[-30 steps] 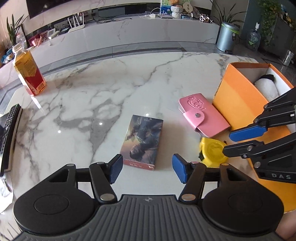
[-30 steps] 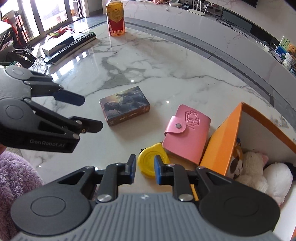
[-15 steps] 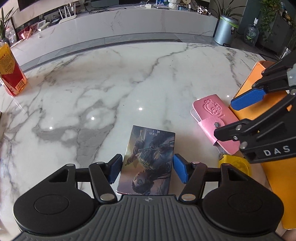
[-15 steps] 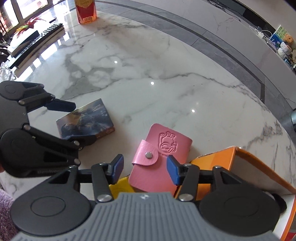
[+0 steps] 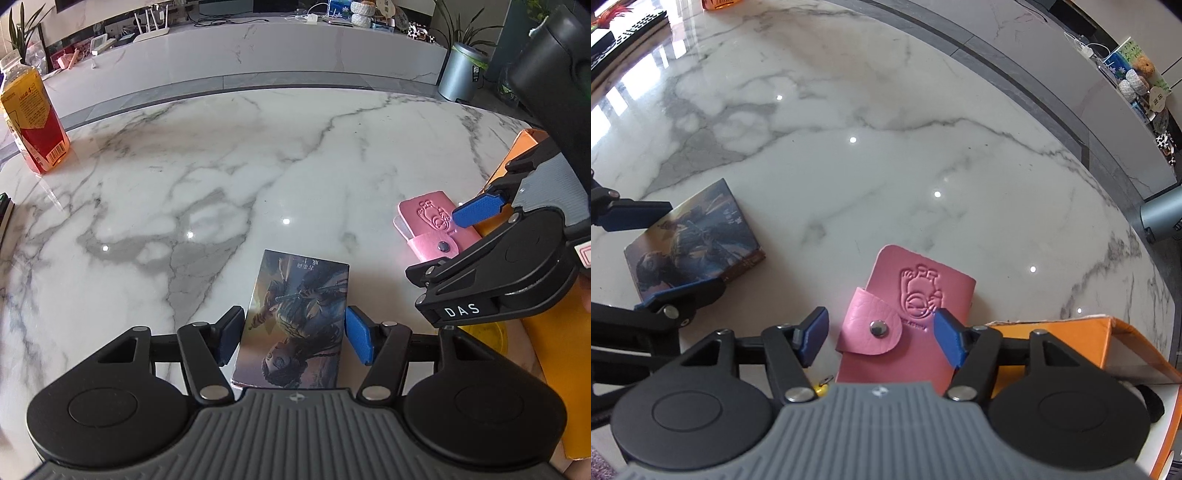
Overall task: Organize objects
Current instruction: 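Grasp the picture book box with the left gripper while the right gripper grasps the pink wallet, then lift and carry the book box and pink wallet over the orange box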
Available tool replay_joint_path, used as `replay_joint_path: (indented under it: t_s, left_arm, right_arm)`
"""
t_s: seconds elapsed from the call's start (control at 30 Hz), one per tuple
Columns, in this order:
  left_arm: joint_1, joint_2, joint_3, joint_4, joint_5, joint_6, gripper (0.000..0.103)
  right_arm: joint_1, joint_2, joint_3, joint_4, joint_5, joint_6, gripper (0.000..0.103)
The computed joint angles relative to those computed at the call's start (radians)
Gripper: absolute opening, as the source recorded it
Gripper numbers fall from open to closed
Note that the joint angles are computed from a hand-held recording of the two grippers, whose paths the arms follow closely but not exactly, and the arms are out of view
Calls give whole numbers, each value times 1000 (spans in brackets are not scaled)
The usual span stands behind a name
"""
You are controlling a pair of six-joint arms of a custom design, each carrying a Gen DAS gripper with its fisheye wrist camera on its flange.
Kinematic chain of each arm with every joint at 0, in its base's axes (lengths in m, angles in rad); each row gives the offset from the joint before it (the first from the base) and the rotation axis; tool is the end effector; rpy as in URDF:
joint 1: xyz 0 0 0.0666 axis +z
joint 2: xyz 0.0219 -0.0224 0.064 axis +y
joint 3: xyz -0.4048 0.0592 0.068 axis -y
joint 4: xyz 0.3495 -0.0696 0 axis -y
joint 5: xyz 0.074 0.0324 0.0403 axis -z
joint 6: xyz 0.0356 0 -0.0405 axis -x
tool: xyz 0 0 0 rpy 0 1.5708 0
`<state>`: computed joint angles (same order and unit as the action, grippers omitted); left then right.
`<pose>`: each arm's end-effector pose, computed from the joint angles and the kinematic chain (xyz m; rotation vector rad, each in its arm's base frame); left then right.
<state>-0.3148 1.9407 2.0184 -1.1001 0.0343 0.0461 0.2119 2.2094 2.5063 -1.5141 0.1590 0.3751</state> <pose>0.6052 -0.1988 0.4170 0.3611 2.5775 -0.1753 0.6755 0.1391 0.4149 -0.7693 2.6828 -0.2622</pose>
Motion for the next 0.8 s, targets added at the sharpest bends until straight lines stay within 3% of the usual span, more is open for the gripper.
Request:
replay_joint_path:
  t_s: [0.13, 0.23, 0.37, 0.8]
  left_arm:
    - [0, -6, -5, -9, -2, 13, 69]
    - [3, -16, -18, -10, 9, 35, 69]
    - [8, -29, -30, -20, 27, 76, 69]
    - [-48, -174, -90, 10, -21, 165, 68]
  right_arm:
    - [-4, -14, -18, 13, -1, 10, 57]
    - [-3, -31, -15, 10, -29, 24, 37]
    - [-12, -17, 45, -43, -94, 21, 36]
    - [-46, -214, -124, 52, -288, 25, 36]
